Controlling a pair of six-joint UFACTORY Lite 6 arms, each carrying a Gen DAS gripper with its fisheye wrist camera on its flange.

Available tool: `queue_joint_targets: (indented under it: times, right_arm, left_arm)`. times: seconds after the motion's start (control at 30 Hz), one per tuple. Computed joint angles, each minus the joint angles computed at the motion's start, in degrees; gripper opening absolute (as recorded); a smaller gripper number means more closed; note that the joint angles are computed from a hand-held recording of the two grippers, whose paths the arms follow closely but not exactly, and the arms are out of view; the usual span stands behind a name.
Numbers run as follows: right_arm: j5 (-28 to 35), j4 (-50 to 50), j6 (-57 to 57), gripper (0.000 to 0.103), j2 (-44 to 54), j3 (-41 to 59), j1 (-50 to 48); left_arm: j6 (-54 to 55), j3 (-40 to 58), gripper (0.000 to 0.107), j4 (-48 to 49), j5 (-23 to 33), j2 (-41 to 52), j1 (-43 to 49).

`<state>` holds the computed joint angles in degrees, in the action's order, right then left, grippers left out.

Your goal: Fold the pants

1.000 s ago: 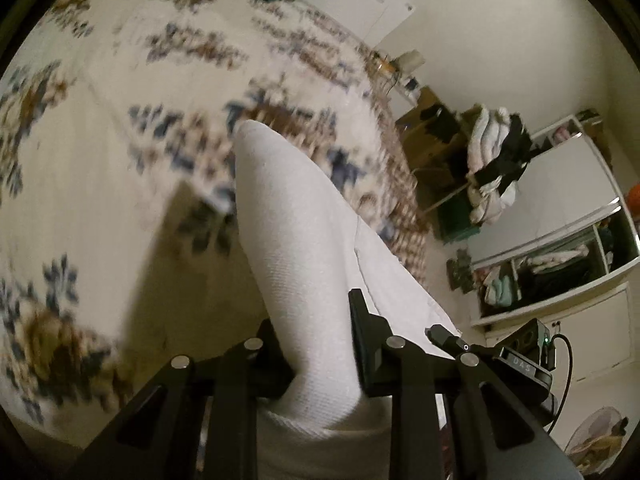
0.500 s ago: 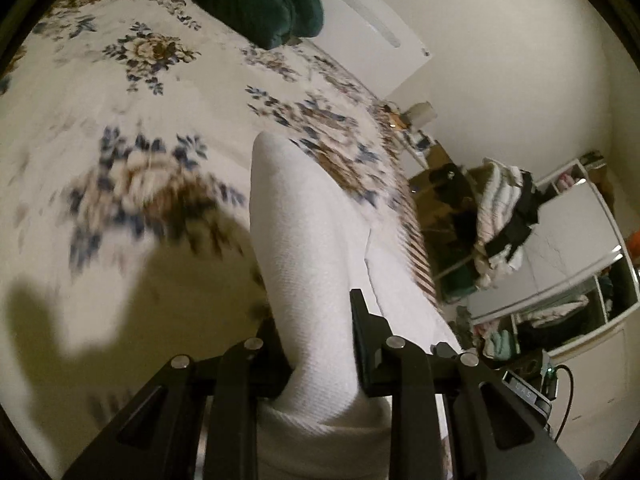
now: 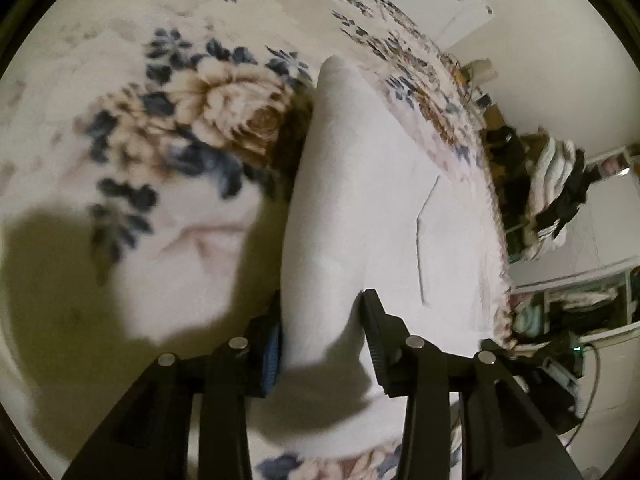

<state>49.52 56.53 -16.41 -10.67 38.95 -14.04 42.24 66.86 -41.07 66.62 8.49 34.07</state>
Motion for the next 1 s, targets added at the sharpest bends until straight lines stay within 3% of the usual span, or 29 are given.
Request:
queue_joint_targets:
  times: [0.1,0.2,0.27,0.33,0.4,0.43,0.57,0.77,0.9,1.0]
  right_arm:
    - [2.7,-12.6,11.8,0.049,-6.6,2.0,0.4]
    - [4.9,-30.6,26.7,0.049,-7.2,9.8,7.3]
    - [8.4,-42.0,36.7,0.055,-6.7,16.0,13.7]
    - [10.9,-49.4,42.9,0.064,-6.4,20.1,18.5]
    - [12.9,-55.7,47.6,0.083,-6.3,23.2,22.6]
    - [14.1,-58.6,49.5,0.094,-6.3,24.8,24.6]
    - [19.5,-67.6,54.8,0.103,-7.3,29.8,30.7]
    - [30.1,-75.4,58.2,0.103,-10.8,37.2,40.8]
    - [39.1,-78.0,60.2,0.103,-12.0,45.7,47.6]
    - [50.3,-82.1,64.1,0.103,-9.4,59.2,57.7]
  left_arm:
    - [-4.6,3.0,0.036,7.7,-0.5,-4.1,-2.6]
    - [-9.0,4.3,0.035,16.6,-2.9,-9.7,-7.1]
    - [-11.4,4.7,0.049,20.3,-3.4,-12.6,-9.1]
    - [-15.6,5.7,0.090,25.0,-3.1,-14.6,-11.6]
    - [-17.4,6.2,0.098,27.1,-2.6,-16.2,-12.7]
    - [-18.5,6.7,0.098,27.8,-1.8,-17.1,-13.3]
    - [-22.9,9.0,0.100,31.0,-0.1,-19.7,-16.7]
    - [-27.9,13.5,0.100,34.5,4.0,-24.9,-21.9]
    - [-30.0,21.4,0.100,35.2,11.7,-26.9,-22.7]
    - [-31.3,32.8,0.100,35.2,20.1,-26.1,-22.8]
